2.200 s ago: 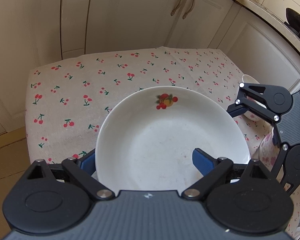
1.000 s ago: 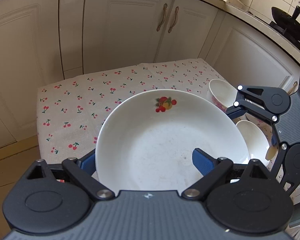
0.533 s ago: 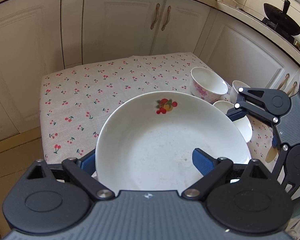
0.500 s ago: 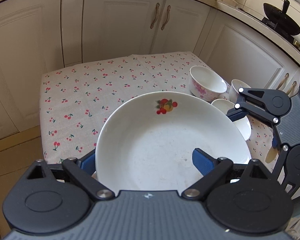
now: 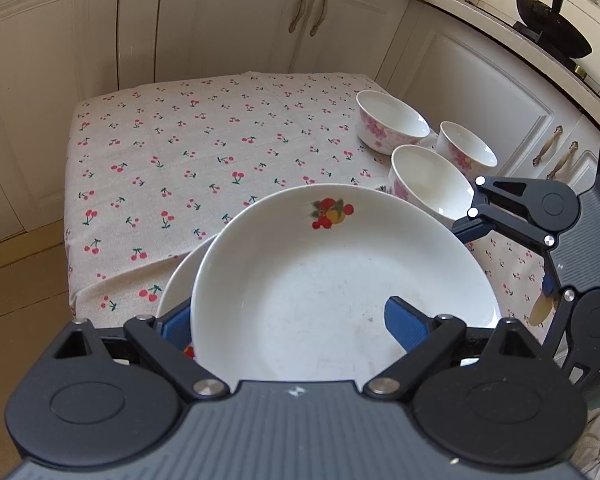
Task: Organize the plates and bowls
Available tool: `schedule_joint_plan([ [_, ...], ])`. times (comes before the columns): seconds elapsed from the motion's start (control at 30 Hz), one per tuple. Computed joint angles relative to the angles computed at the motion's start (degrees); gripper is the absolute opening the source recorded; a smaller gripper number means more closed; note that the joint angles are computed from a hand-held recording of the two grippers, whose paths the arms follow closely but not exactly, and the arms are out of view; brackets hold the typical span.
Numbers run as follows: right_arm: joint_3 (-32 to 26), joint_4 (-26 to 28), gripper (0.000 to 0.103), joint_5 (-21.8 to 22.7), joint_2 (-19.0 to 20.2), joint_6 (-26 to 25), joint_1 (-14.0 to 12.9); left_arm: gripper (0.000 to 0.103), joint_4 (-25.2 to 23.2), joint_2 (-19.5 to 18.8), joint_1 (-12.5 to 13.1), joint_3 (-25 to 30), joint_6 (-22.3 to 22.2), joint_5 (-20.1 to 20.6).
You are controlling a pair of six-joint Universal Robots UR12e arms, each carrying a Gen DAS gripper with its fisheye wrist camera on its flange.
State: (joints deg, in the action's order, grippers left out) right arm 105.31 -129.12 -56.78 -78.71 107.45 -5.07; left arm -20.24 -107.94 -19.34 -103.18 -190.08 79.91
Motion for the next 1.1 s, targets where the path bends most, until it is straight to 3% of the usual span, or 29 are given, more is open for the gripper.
schedule_joint_plan([
  [0.67, 1.30, -0.59, 0.103, -3.34, -0.95, 0.95, 0.58, 0.095, -2.44, -0.54, -0.09, -0.18, 0.91, -0.89],
  [1.1, 1.29, -0.81, 0.103, -4.13, -1.25, 0.60, 0.87, 0.095, -7.73, -0.44, -0.11, 0.88, 4.36, -0.52],
])
